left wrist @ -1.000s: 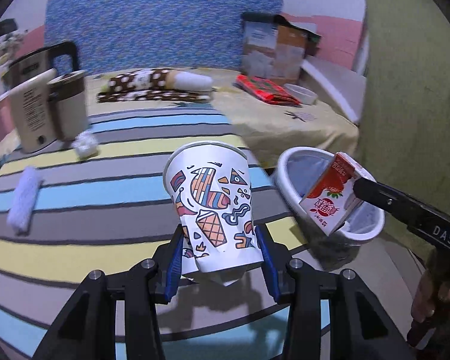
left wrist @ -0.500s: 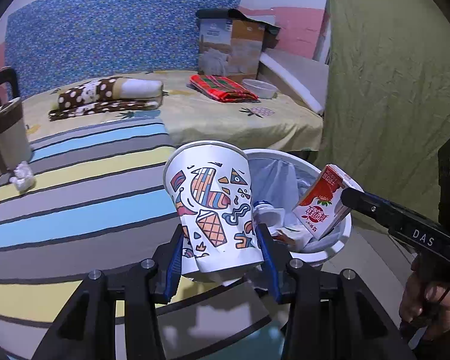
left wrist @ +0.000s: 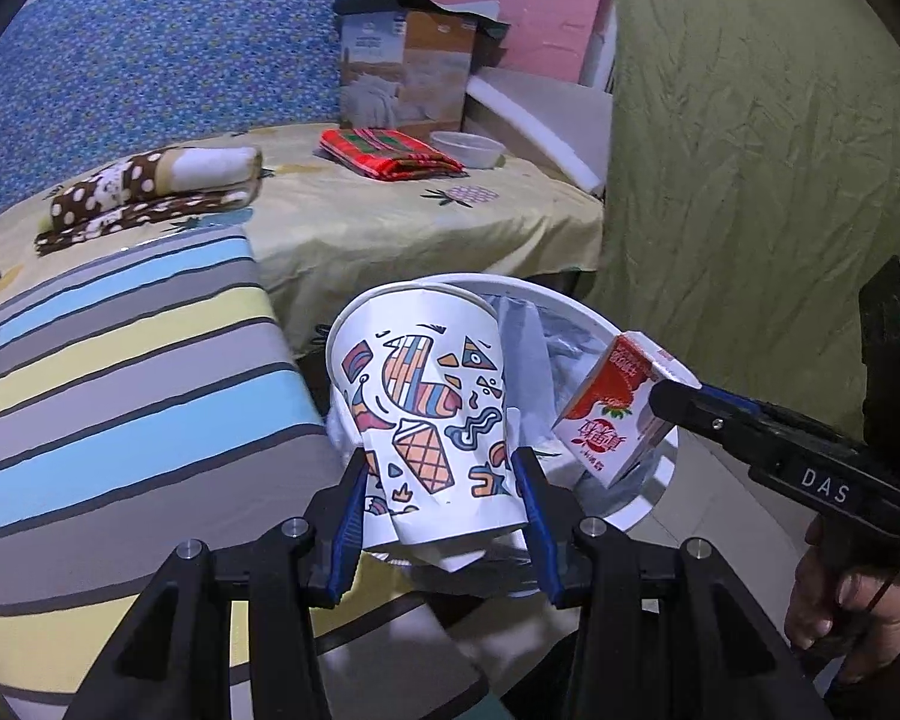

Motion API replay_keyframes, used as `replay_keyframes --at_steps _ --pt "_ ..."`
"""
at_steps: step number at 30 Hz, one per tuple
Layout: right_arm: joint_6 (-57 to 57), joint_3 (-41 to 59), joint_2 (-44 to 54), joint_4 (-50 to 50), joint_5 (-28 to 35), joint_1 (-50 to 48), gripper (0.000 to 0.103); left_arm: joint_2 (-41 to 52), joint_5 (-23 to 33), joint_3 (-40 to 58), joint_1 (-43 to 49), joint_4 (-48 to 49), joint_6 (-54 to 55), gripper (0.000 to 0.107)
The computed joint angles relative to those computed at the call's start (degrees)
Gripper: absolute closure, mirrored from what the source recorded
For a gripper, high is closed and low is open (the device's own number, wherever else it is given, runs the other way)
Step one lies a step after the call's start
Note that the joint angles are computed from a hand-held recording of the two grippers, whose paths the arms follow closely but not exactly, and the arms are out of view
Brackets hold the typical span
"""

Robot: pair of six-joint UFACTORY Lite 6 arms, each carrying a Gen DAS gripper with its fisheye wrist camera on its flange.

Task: Collect trash
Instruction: 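Carry both over the white bin and open both tools to drop them, then move both tools back over the remaining trash on the table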

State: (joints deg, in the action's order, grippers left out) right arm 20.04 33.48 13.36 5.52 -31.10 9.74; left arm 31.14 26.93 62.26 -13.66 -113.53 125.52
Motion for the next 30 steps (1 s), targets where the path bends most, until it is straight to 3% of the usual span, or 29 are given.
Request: replay_keyframes --at_steps 13,16,19,30 --pt "2.2 -0.1 1.0 -1.8 1.6 -2.8 0.066 8.3 0.6 9.6 -2.7 9.4 -9.7 0.06" --pt "1.6 -0.8 0.2 -0.8 1.5 -2.6 0.061 8.1 1.9 9.2 -2.3 9.6 -9.8 0.05" --pt "0.9 -1.6 -0.7 0.2 1.0 -2.4 0.051 7.3 2.7 8.3 -1.9 8.4 -8.8 0.049" --pt "-0.2 -3.3 -4.8 1.8 0.0 1.0 0.051 -0.2 4.8 -0.5 2.2 5.3 -5.7 0.049"
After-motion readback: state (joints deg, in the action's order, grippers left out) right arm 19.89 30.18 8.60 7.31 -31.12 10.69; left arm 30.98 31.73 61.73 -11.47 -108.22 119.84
